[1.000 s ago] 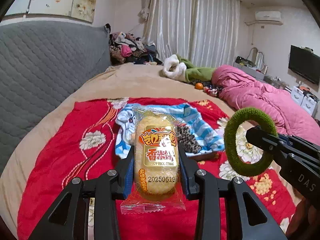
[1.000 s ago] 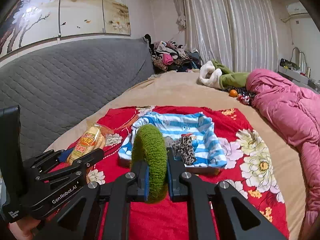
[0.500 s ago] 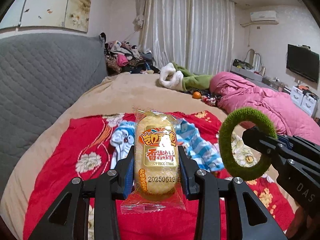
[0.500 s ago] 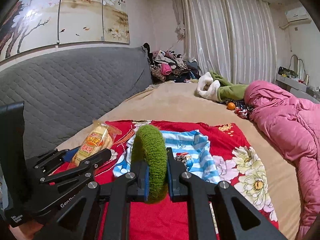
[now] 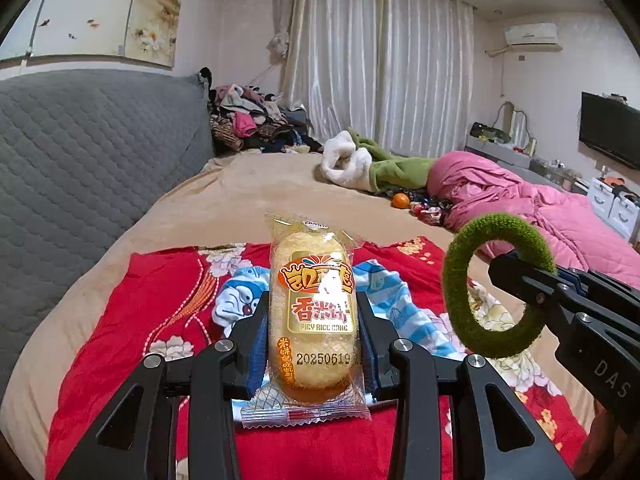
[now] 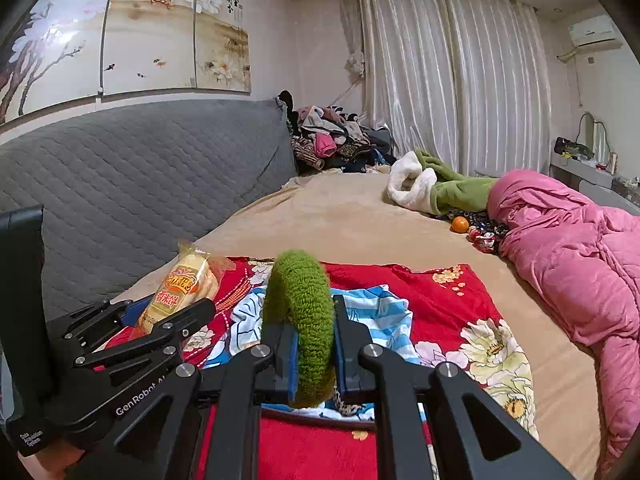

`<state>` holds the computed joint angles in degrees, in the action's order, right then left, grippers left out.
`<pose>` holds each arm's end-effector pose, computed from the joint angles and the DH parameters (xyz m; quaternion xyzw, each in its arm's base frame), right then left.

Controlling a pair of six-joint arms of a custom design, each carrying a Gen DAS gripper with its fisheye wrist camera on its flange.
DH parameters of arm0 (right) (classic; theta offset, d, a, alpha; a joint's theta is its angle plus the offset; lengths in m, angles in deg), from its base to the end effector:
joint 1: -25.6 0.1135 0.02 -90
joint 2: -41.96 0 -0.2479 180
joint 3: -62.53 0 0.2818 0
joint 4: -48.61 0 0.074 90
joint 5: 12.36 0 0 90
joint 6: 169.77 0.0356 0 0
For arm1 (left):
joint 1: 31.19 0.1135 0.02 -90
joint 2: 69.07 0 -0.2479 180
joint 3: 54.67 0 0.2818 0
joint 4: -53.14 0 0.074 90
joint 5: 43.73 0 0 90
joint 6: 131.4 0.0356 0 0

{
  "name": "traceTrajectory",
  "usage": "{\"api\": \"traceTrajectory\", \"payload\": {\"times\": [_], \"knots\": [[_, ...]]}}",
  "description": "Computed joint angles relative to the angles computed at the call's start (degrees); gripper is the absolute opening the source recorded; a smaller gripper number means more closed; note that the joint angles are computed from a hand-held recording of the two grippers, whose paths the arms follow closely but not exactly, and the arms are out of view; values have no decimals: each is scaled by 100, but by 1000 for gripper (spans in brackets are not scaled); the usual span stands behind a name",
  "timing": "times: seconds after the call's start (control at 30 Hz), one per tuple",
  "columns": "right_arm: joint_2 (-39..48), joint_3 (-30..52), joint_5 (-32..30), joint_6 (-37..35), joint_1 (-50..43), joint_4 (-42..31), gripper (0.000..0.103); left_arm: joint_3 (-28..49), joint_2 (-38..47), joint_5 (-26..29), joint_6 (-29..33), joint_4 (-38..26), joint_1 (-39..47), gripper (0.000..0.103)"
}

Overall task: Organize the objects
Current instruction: 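Lift and carry the rice cake and green ring over the striped box with both tools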

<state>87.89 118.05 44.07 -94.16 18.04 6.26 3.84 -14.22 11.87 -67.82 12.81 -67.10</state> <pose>0.2134 -0.0085 0.2825 -0.1881 0.8307 0.1616 0.4985 0.2073 -0.1253 0.2724 -0.0616 0.8617 0.0043 0.5036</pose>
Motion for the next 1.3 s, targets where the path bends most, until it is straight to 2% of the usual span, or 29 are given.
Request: {"api": "traceTrajectory", "payload": {"times": [0.3,0.7,0.9,1.2,1.3], "knots": [[993,173,267,-11,250,737,14,151,810,466,385,703,609,39],[2261,358,420,197,439,1707,14,203,1952,802,512,1637,1009,39],[2967,563,462,248,471,2080,14,370,2606,802,619,2021,1122,39],[4176,930,620,313,499,2570,14,716,3677,1078,590,2492,1273,39],[4521,1041,806,295,577,2748,14,863,4050,977,645,2660,1296,39]]}}
